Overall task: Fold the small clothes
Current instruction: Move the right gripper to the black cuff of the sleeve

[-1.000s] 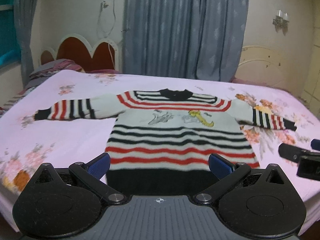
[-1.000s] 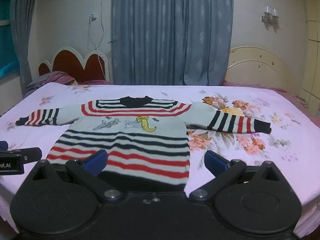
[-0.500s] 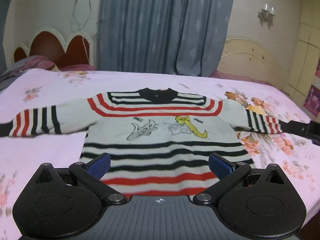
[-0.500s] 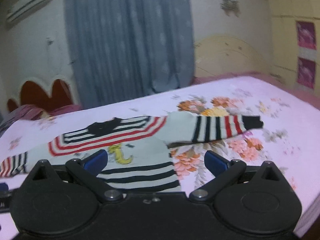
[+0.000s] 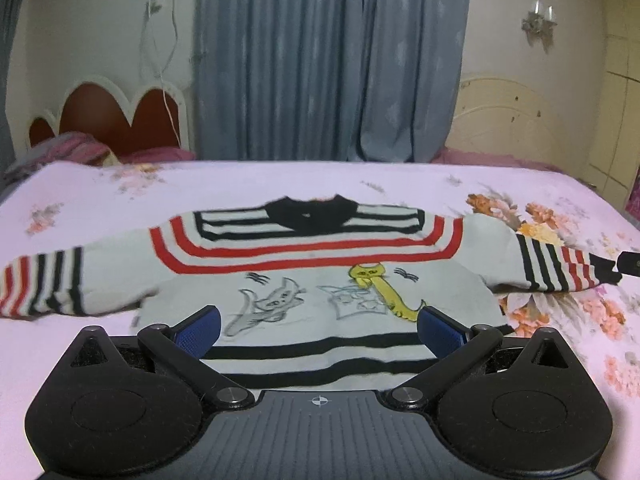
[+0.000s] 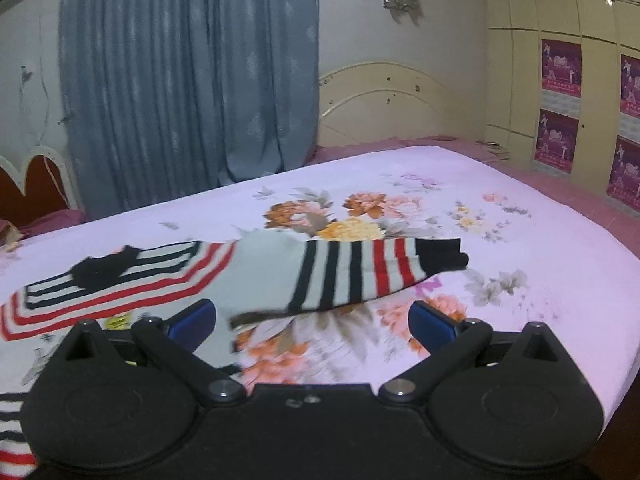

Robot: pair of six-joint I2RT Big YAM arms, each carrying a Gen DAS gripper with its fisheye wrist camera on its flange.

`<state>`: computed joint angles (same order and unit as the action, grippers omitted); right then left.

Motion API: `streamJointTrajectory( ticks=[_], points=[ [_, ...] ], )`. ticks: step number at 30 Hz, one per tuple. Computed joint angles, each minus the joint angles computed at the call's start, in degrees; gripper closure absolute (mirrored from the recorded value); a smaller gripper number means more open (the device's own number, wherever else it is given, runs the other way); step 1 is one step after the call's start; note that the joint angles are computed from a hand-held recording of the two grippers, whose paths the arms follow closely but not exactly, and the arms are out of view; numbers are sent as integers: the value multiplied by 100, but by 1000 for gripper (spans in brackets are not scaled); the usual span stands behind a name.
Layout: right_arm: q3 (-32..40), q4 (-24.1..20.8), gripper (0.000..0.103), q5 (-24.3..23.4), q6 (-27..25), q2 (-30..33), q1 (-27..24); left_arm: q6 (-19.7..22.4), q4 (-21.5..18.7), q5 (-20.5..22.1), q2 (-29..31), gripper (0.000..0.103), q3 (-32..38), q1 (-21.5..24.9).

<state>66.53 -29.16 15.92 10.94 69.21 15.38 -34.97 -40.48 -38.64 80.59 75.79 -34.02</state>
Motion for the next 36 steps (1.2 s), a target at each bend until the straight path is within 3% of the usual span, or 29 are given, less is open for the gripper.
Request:
streamJointTrajectory(
  ticks=[12, 24, 33, 36],
  points=[
    [1236, 2, 7, -895, -105, 1636, -1090, 77, -964, 118, 2030, 0, 2382, 108],
    [2031, -134, 9, -1264, -2, 2689, -1730, 112, -1970, 297, 3445, 0, 4335, 70],
    [2300, -139, 21, -1705, 906, 3214, -2222, 302, -2610, 422, 4212, 0, 5533, 54],
    [2218, 198, 23, -1933, 1161, 3259, -2333, 365, -2756, 454, 4416, 0, 5883, 50]
  ],
)
